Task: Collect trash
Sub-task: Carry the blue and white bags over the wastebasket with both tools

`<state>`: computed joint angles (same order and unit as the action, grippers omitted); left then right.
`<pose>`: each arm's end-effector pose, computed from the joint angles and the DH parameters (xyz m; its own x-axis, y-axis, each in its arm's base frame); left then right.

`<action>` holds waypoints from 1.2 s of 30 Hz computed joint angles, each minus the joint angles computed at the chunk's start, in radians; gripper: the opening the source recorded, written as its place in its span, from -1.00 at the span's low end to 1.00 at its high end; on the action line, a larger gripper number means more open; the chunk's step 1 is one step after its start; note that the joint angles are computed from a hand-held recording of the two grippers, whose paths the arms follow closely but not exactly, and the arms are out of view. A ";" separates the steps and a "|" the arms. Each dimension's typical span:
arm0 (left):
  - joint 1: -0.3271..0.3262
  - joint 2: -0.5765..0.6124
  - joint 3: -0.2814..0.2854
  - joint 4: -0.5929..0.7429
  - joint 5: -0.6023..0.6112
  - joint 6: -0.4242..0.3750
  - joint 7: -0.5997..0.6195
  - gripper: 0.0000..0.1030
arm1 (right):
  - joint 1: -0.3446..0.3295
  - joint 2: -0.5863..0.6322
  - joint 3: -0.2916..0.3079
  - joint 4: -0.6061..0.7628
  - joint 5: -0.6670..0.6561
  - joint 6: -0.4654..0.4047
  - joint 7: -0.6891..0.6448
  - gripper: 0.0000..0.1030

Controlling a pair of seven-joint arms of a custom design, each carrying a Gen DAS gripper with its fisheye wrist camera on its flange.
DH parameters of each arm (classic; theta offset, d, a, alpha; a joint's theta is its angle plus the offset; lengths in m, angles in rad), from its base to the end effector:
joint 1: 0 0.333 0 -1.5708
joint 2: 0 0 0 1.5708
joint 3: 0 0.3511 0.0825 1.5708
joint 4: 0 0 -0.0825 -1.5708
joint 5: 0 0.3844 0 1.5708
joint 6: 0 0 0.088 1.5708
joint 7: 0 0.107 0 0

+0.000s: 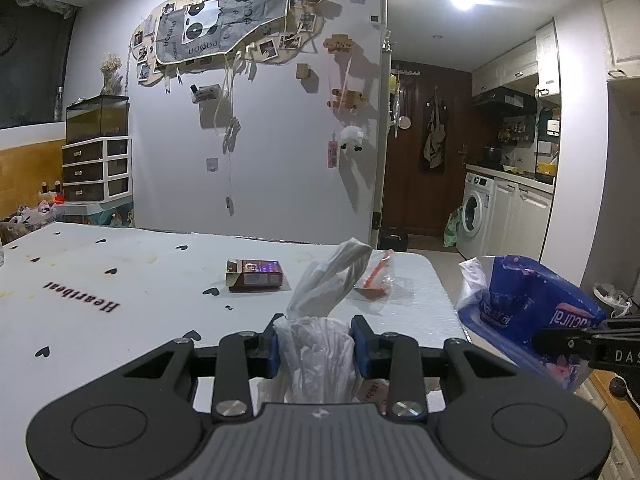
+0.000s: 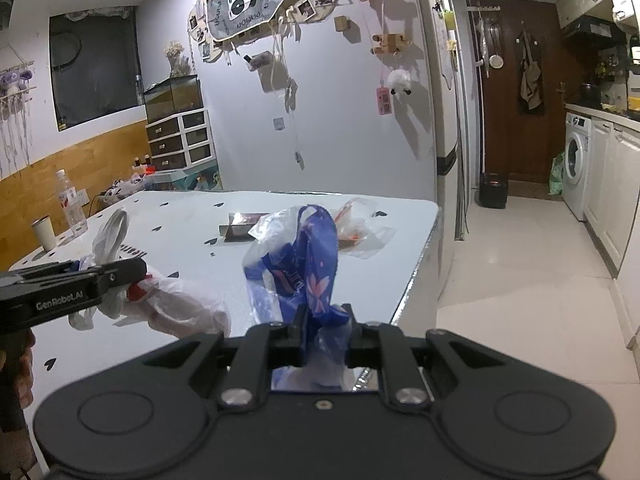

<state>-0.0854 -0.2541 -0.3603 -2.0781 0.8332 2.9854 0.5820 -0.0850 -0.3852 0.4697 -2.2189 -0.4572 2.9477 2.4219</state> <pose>0.4342 -0.2933 0.6789 -0.2663 -0.9637 0.0210 -0.3442 0.0748 -0.9359 0.4234 0.2495 0.6662 0.0993 -0.9835 -0.1509 -0.4515 0.0906 -0.8876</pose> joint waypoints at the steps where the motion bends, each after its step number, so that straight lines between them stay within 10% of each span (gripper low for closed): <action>1: -0.001 -0.004 -0.003 -0.002 0.001 -0.002 -0.004 -0.30 | 0.003 -0.009 -0.005 -0.008 0.001 0.002 -0.001 -0.70; 16: -0.042 0.011 -0.071 0.037 0.082 -0.033 -0.079 -0.30 | -0.023 -0.202 -0.041 -0.167 0.138 0.002 -0.102 -0.70; 36: -0.318 0.229 -0.047 0.221 0.194 -0.147 -0.126 -0.30 | -0.034 -0.495 -0.163 -0.454 0.385 -0.033 -0.346 -0.70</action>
